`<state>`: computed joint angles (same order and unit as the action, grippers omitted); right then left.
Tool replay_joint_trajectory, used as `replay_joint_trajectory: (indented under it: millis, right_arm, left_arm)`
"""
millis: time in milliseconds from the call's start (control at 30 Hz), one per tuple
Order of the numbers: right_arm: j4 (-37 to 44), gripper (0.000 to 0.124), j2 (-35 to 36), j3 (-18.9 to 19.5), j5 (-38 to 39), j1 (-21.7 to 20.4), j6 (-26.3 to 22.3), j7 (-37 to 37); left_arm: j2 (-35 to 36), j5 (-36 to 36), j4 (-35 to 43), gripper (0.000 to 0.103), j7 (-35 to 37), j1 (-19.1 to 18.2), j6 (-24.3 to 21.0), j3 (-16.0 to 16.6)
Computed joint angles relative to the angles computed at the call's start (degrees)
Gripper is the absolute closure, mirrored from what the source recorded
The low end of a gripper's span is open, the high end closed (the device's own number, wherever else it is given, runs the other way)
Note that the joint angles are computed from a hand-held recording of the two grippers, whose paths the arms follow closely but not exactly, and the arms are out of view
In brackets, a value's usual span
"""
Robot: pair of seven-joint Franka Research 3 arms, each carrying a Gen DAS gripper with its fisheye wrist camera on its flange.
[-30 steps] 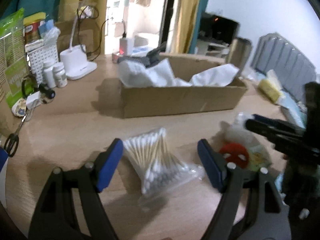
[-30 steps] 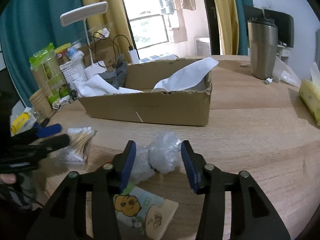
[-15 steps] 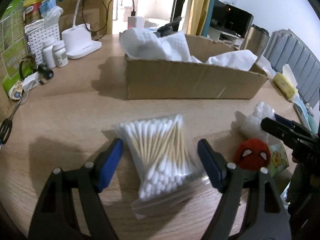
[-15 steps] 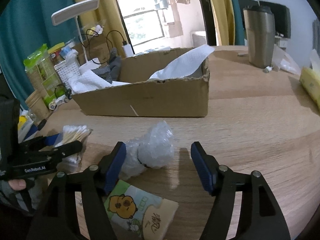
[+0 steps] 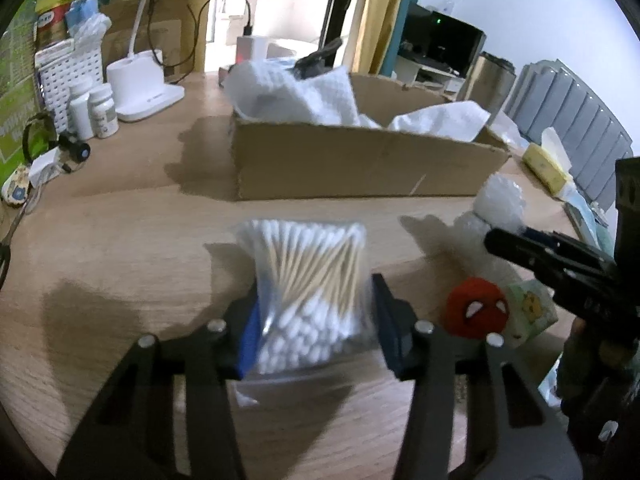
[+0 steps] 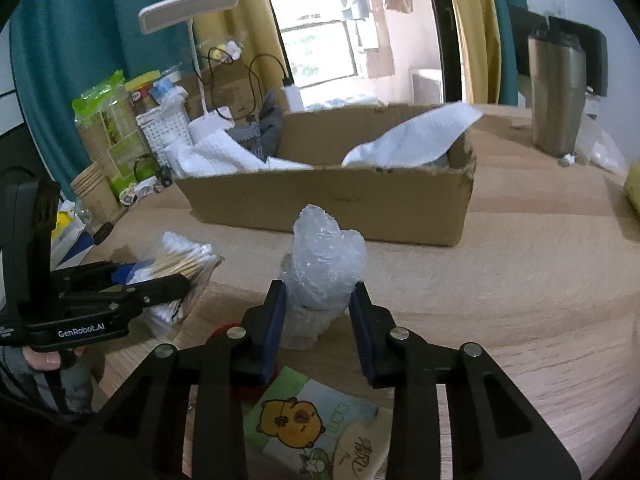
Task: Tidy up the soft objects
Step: 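Carry the bubble-wrapped item over the box with the right gripper while the left gripper carries the swab bag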
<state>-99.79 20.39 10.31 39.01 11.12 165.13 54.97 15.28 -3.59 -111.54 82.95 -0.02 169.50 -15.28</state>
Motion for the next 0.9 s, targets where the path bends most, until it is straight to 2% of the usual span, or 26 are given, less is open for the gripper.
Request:
replay_joint_trajectory:
  millis: [133, 333, 700, 900]
  right_arm:
    - [-0.4, 0.090, -0.8, 0.8, 1.6, -0.6, 1.6, -2.0]
    - [-1.2, 0.090, -2.1, 1.8, 4.4, -1.4, 3.3, -5.4]
    - [-2.2, 0.090, -4.2, 2.3, 10.2, -2.0, 5.7, -11.8]
    - [-1.9, 0.090, -4.7, 2.0, 11.7, -1.7, 6.6, -13.7]
  left_arm:
    - [-1.2, -3.1, -1.4, 0.054, 3.8, 1.9, 2.9, -2.7]
    - [-3.5, -2.6, -2.7, 0.054, 4.5, 1.1, 6.0, -2.4]
    - [-4.1, -2.2, -2.5, 0.054, 6.2, 2.7, 10.7, -4.9]
    - [-3.4, -1.8, -1.3, 0.054, 7.2, 5.5, 12.1, -8.4]
